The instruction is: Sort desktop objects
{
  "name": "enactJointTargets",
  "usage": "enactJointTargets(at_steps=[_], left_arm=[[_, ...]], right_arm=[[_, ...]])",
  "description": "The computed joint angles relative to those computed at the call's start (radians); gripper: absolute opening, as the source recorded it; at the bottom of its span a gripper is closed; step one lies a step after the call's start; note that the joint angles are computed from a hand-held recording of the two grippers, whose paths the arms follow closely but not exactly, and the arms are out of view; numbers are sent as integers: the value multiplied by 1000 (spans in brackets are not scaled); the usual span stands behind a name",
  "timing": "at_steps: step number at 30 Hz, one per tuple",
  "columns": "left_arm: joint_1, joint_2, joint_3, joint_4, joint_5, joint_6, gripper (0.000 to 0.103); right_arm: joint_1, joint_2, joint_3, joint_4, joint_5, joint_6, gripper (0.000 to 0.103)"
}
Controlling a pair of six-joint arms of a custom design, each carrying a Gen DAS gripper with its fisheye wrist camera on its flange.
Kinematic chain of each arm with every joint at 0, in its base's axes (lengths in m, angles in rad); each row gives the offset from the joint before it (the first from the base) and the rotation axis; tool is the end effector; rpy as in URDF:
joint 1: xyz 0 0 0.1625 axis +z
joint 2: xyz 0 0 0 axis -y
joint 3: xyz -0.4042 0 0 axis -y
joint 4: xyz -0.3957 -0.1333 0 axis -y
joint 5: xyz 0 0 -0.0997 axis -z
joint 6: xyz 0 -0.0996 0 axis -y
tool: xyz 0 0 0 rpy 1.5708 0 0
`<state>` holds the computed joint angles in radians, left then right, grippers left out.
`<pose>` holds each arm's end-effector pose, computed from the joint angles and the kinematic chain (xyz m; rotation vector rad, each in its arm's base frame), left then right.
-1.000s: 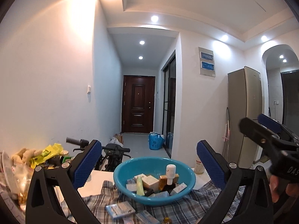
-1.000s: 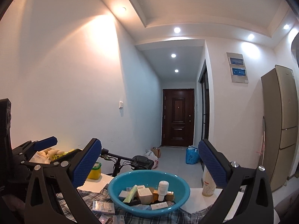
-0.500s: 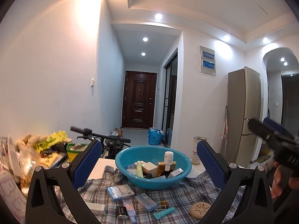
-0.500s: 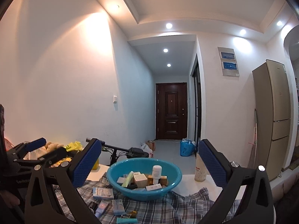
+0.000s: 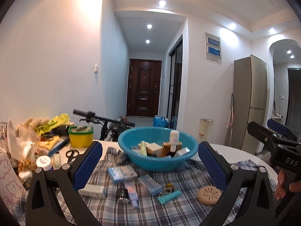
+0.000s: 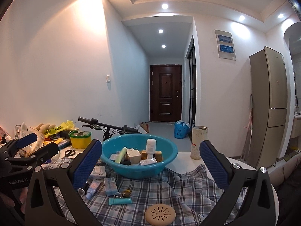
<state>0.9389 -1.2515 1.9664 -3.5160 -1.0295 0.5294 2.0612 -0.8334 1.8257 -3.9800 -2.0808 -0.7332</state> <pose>-0.1697 -0.5443 0.3523 0.8509 2.0876 -1.5926 0.3522 -0.4800 0.2156 0.7767 -1.8785 1.6248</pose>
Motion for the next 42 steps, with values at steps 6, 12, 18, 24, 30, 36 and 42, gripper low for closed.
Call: enactJointTargets(at_steps=[6,12,18,24,30,36,42], left_arm=[[20,28,17,-67,-1,30,103],[54,81,18,-142,5,67,103],[84,110,17,-173,5,61,103],[117,123,18,-173,-26,38,103],[139,150,27,-238,-80,52,103],[131,168,26,-235,-64,96,103],[141,173,-3,-164,-24,44,103]], right_arm=[[-33,-2,19,14,-9,42,103],[-66,13,32,-10,1,66,103],[-96,22,54,-8,47,72,103],[-126,62,66,-76,108,33,103],[-139,112,60,-135,161,-51,103],[-146,145,59,-139,185,-78,103],[-140,145,49,-59,135,-68,103]])
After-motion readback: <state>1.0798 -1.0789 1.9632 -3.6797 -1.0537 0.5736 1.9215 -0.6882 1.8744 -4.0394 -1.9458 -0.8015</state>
